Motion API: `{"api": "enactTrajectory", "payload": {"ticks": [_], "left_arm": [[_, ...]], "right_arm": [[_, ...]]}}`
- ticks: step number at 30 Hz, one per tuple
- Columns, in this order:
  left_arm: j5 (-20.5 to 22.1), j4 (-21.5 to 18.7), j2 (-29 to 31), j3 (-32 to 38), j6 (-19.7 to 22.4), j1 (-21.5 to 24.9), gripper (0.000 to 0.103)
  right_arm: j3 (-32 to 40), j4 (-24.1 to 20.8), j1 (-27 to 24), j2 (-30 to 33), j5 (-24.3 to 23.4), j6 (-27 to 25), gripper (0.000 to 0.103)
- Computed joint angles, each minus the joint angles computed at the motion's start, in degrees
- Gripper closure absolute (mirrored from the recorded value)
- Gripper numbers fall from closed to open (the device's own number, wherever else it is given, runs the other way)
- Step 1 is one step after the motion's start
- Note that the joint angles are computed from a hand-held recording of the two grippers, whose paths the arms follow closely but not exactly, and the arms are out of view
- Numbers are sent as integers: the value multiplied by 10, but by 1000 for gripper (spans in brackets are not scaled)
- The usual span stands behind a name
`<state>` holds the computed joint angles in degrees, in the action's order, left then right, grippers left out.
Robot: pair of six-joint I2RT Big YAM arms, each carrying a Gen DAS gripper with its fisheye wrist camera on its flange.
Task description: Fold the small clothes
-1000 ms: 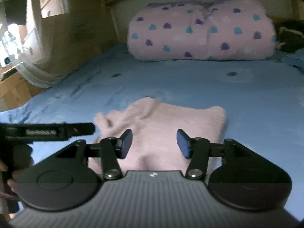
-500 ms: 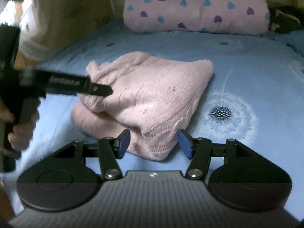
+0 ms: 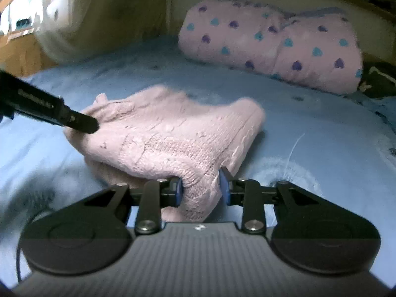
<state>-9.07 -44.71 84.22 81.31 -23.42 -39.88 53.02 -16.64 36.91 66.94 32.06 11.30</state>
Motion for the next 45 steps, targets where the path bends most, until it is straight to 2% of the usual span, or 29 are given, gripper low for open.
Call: {"api": "enactTrajectory", "payload": {"ticks": [5, 8, 10, 12, 13, 15, 18, 20, 23, 26, 28, 30, 34, 37, 40, 41, 44, 45], "left_arm": [[-6, -3, 3, 13, 9, -3, 80], [-18, -7, 3, 20, 5, -7, 65], [-31, 3, 3, 22, 9, -11, 52], [-44, 10, 5, 29, 19, -12, 45], [-45, 10, 12, 39, 23, -12, 43], [-35, 20, 27, 58, 28, -6, 40], [-16, 24, 66, 99, 13, 4, 37], [-5, 18, 97, 130, 1, 10, 37], [-3, -3, 146, 176, -6, 14, 37], [12, 4, 172, 195, -15, 21, 39], [27, 10, 176, 198, -11, 24, 82], [10, 5, 172, 203, 0, 20, 88], [-28, 6, 142, 182, 18, 22, 89], [-43, -14, 139, 173, 10, 36, 89], [-15, -16, 140, 161, 14, 43, 87], [-17, -12, 137, 156, 17, 41, 87], [-17, -19, 126, 155, 32, 36, 76], [-9, -25, 120, 154, 34, 35, 67]], "right_arm": [[-2, -25, -9, 2, -27, -2, 67], [-7, -40, -19, -13, -64, 25, 64], [-9, -48, -29, -25, -90, 45, 64], [-16, -48, -31, -40, -98, 57, 61], [-19, -47, -32, -47, -100, 61, 56], [-22, -42, -36, -58, -104, 70, 51], [-20, -35, -48, -63, -121, 79, 47], [-16, -32, -55, -57, -128, 74, 44], [-6, -51, -61, -56, -151, 56, 44], [-2, -77, -64, -66, -175, 22, 44], [-8, -76, -66, -77, -178, 10, 43], [-15, -63, -73, -85, -176, 21, 43], [-29, -34, -83, -85, -153, 48, 42], [-41, -6, -88, -86, -146, 66, 42], [-50, 32, -91, -80, -151, 87, 42], [-50, 39, -91, -74, -157, 92, 42], [-49, 57, -87, -60, -165, 89, 42], [-49, 64, -85, -54, -167, 86, 42]]}}
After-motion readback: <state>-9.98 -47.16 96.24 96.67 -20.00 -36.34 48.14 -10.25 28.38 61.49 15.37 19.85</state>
